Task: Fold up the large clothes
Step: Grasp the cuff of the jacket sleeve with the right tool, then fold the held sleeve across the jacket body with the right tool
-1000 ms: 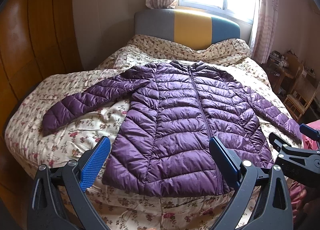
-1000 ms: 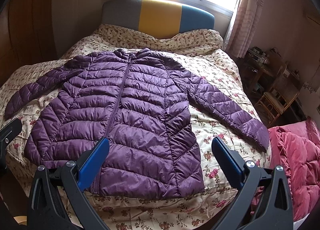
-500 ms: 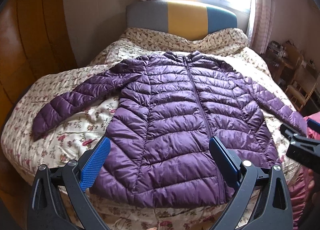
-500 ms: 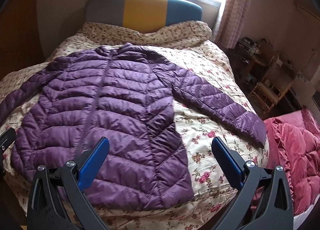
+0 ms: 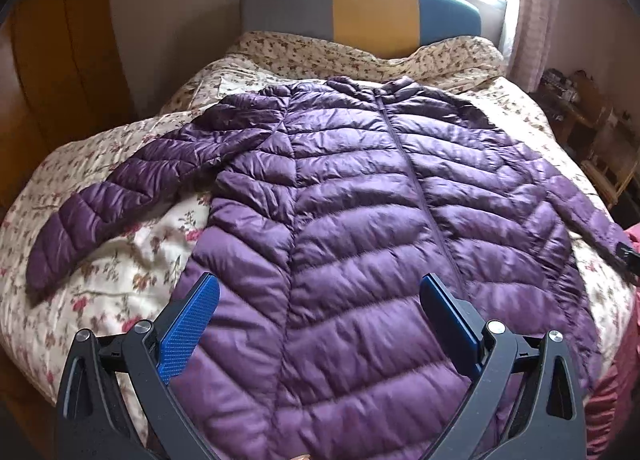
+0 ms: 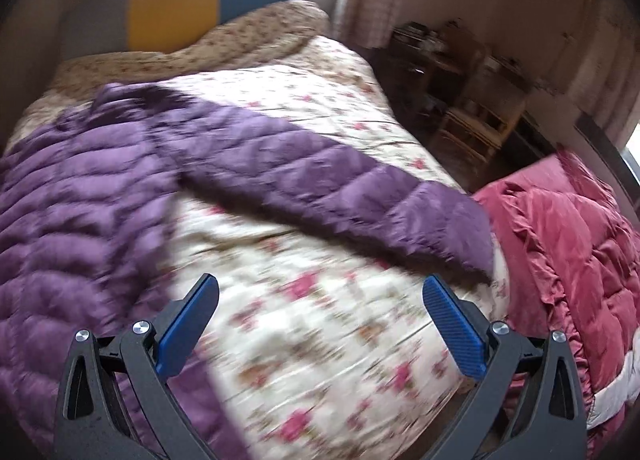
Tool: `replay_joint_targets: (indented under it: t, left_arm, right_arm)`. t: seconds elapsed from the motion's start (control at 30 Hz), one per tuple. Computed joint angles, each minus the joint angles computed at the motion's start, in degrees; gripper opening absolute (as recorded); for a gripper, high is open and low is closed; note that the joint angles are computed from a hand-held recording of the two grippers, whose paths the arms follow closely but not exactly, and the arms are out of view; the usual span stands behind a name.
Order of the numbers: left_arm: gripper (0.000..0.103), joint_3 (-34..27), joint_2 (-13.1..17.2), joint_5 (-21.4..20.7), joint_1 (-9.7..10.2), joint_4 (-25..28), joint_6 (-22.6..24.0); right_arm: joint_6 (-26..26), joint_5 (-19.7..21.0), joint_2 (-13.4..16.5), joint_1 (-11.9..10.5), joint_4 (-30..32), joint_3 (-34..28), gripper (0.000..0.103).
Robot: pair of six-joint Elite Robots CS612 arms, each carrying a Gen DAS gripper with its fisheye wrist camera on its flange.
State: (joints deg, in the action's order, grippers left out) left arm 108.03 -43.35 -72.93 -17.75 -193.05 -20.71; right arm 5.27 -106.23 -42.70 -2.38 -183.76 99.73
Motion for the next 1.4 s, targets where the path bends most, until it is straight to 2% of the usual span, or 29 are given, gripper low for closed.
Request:
replay_joint_targets:
  t: [0.1, 0.23, 0.47, 0.57, 0.63, 0.77, 0.8, 0.87, 0.9, 0.97, 1.0, 1.03, 1.1, 1.23, 1.33, 1.4]
  left_arm:
    - [0.099, -2.29, 1.52, -0.04, 0.69, 0.86, 0.41]
    - [0.099, -5.11, 3.29, 0.8, 1.58, 1.34, 0.72]
    - [0.099, -9.43, 5.62, 1.81, 3.24, 2.24, 0.05]
    - [0.099, -11.29, 6.66, 2.77, 3.73, 2.69, 0.61]
    - [0.099, -12.77, 7.34, 2.73, 4.16, 4.07, 0.39]
    - [0.099, -14.97, 8.59, 1.99, 4.87, 5.68, 0.14]
    - [0.099, -15.64, 8.93, 1.82, 5.06, 6.58, 0.02]
    - [0.099, -16.85, 9.57, 1.69, 5.34, 8.01, 0.39]
    - [0.099, -17.18, 9.76, 1.06, 5.5, 8.14, 0.63]
    - [0.099, -17.92, 10.14, 1.1, 5.68, 8.88, 1.04]
    - [0.099, -18.32, 10.32, 1.21, 5.81, 9.27, 1.05]
    - [0.099, -18.65, 10.46, 0.64, 6.05, 9.42, 0.97]
    - [0.099, -19.02, 10.57, 0.54, 6.31, 9.71, 0.71]
    - [0.099, -18.98, 10.51, 0.73, 6.65, 8.75, 1.18]
    - [0.099, -18.97, 10.53, 0.71, 6.93, 8.12, 1.4]
    - [0.099, -18.94, 10.53, 0.33, 7.22, 7.69, 1.02]
  right_arm:
    - [2.42, -1.2, 1.16, -1.98, 1.93, -2.14, 0.099]
    - [6.34, -5.07, 2.83, -4.78, 6.62, -6.01, 0.082]
    - [12.03, -8.66, 4.51, -8.5, 16.13, -10.06, 0.075]
    - [12.78, -7.09, 5.2, -9.35, 19.76, -11.11, 0.077]
    - [13.06, -5.76, 5.58, -9.74, 21.41, -11.48, 0.083]
    - [13.95, -4.8, 6.08, -9.73, 20.15, -11.19, 0.084]
    - [13.99, -4.47, 6.2, -9.76, 19.77, -11.2, 0.083]
    - [14.15, -0.69, 5.95, -10.27, 18.3, -10.57, 0.068]
    - [13.97, -0.79, 5.97, -10.09, 18.32, -10.7, 0.061]
    - [12.81, 0.15, 6.05, -9.69, 18.39, -11.17, 0.04]
    - [11.83, -0.6, 6.12, -9.19, 18.86, -11.67, 0.022]
    - [11.09, -2.17, 6.29, -8.61, 19.46, -12.27, 0.014]
    - [9.86, -4.77, 6.6, -7.68, 19.63, -13.18, 0.011]
    - [3.55, -11.41, 7.13, -5.24, 14.91, -14.38, 0.008]
    - [-2.57, -13.76, 7.42, -3.03, 9.38, -15.57, 0.007]
    - [-5.21, -13.5, 7.64, -1.88, 7.07, -16.71, 0.007]
